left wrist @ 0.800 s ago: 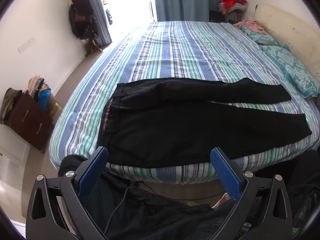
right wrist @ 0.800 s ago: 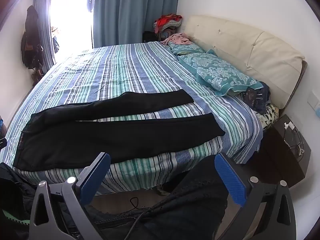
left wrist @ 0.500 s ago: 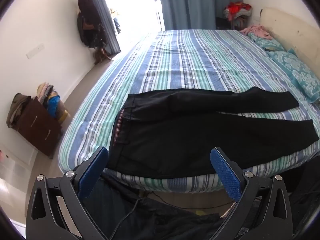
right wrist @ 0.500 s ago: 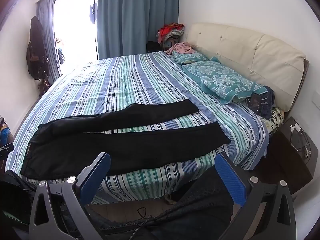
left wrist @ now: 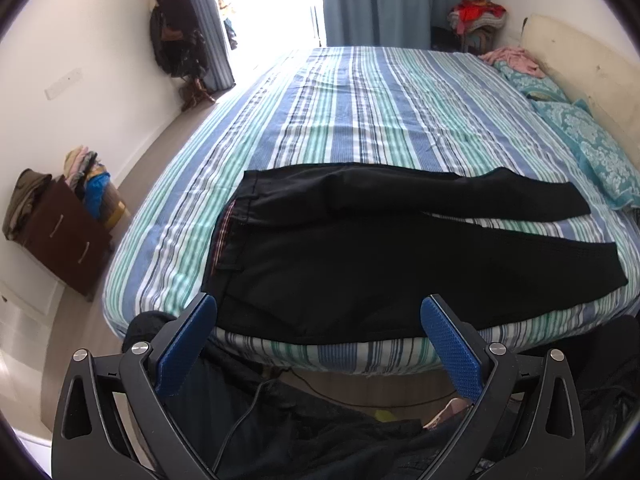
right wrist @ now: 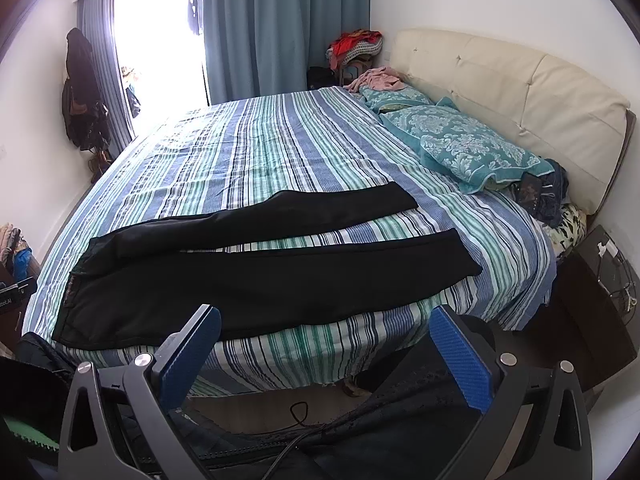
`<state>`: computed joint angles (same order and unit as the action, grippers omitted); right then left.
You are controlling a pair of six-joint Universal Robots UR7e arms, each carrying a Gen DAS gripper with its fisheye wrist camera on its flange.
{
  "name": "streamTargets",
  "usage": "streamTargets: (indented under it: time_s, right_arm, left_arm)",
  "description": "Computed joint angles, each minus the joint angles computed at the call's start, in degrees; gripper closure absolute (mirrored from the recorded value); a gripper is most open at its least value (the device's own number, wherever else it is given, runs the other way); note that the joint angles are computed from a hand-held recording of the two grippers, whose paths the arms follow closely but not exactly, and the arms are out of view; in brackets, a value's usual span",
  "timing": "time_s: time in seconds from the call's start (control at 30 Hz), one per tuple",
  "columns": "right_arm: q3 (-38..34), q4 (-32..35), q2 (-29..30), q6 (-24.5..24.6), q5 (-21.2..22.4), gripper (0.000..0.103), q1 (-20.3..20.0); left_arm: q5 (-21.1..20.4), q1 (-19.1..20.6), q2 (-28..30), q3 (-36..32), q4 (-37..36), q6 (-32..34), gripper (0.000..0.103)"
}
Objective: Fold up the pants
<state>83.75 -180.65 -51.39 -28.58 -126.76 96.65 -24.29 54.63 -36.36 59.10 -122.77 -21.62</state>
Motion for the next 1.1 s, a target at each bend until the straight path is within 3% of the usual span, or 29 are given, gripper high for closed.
streamTargets:
  time_s: [0.23,0.5,0.67,0.97,1.1]
  right_arm:
    - [-0.8,0.7,0.4,-0.1,-0.1,0.000,0.2]
    - [-0.8,-0.3,0.7,-1.4,-0.3,0.000,0.2]
    - [-0.9,-0.7,0.9,-2.0,-0.7,0.000,0.3]
    - [-4.3,-0.3,3.1,-0.7,-8.5,0.000,1.0]
    - [-5.7,1.1,4.1,-0.8,-9.9,0.000,1.1]
  left_arm:
    - [-5.2,0.9,-0.8,-0.4,3.4,-2.7,0.001]
    - [-4.9,1.0,-1.4,-0.7,6.0,-6.8,0.001]
    - [-2.7,0.7,-1.5,-0.4,7.5,-8.1,0.001]
    - [-2.2,0.8,-1.4,-0.3,7.4,-7.0,0.001]
    - [-2.3,1.1,-1.3,-0.3,5.6,-5.7,0.001]
